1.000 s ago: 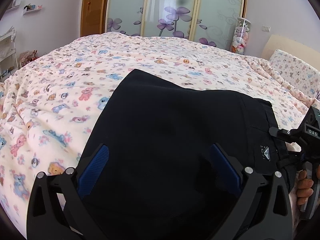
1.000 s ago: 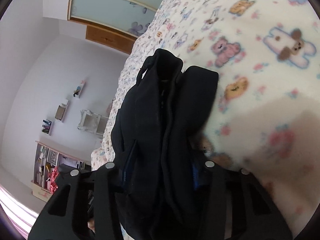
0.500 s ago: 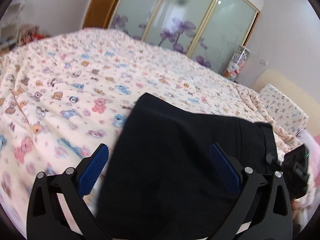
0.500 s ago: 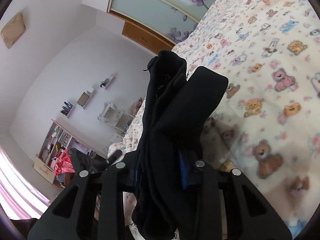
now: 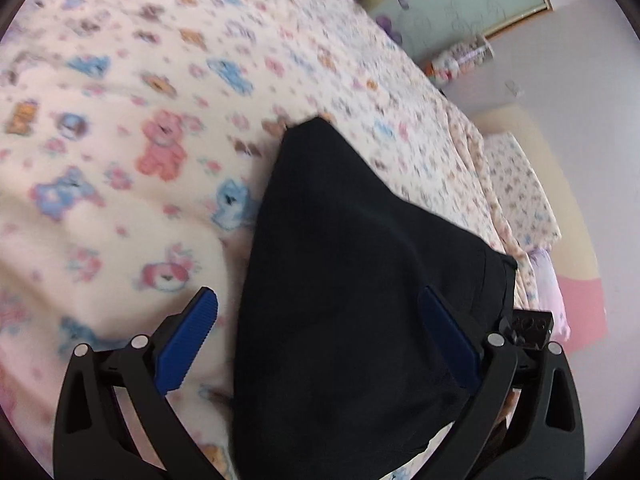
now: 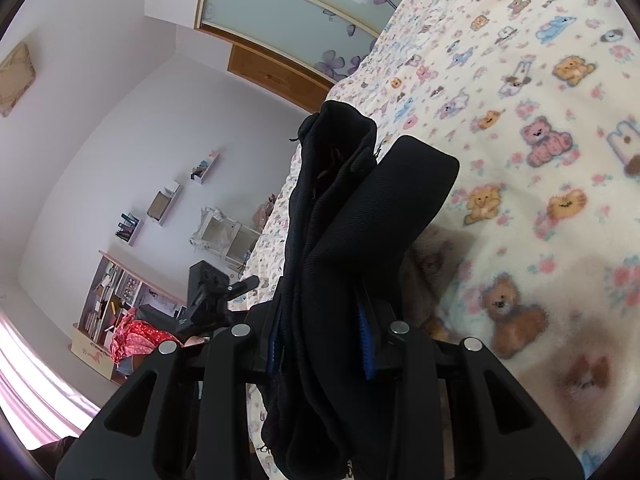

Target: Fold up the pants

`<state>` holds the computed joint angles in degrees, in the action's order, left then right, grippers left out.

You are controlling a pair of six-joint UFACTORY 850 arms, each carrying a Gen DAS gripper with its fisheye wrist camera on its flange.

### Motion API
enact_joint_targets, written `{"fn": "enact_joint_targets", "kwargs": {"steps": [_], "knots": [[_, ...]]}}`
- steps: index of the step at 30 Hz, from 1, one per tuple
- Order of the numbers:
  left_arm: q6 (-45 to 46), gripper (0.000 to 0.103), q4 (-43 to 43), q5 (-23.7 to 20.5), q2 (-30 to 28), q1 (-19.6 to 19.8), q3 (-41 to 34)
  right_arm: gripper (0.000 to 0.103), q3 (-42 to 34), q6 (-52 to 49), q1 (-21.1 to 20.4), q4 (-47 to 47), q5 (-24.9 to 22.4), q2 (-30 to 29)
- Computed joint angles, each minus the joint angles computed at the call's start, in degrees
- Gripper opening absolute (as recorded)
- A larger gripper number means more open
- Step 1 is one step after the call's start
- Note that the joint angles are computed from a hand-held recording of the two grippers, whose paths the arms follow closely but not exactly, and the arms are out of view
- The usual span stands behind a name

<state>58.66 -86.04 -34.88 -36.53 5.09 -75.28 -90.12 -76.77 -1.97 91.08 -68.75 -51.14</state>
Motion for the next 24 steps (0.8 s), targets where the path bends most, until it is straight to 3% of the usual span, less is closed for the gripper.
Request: {"fn": "enact_joint_targets", "kwargs": {"steps": [5,8,12,24], "knots": [[-2.4,0.091,3.4,-3.1,-3.6,-0.3,-3.5,0.031,0.0,0.5,0.0,-0.1,0.5,-0.1],[-0.1,0.085,-0.2,-4.2,-3.9,-0.6,-3.1,0.031,0.0,0.9,-0.1,-0.1,0.7,-0.3],[10.2,0.076,-10.0,-9.7,-2.0,0.1,0.3,0.032,0.0,1.8,-0.2,-0.2,1.4,-0.5],[5.9,0.025,-10.4,-3.6,-0.6,0.1,2.8,0.032,1.1,3.2,-0.1,-0.1,5.2,0.0]]}}
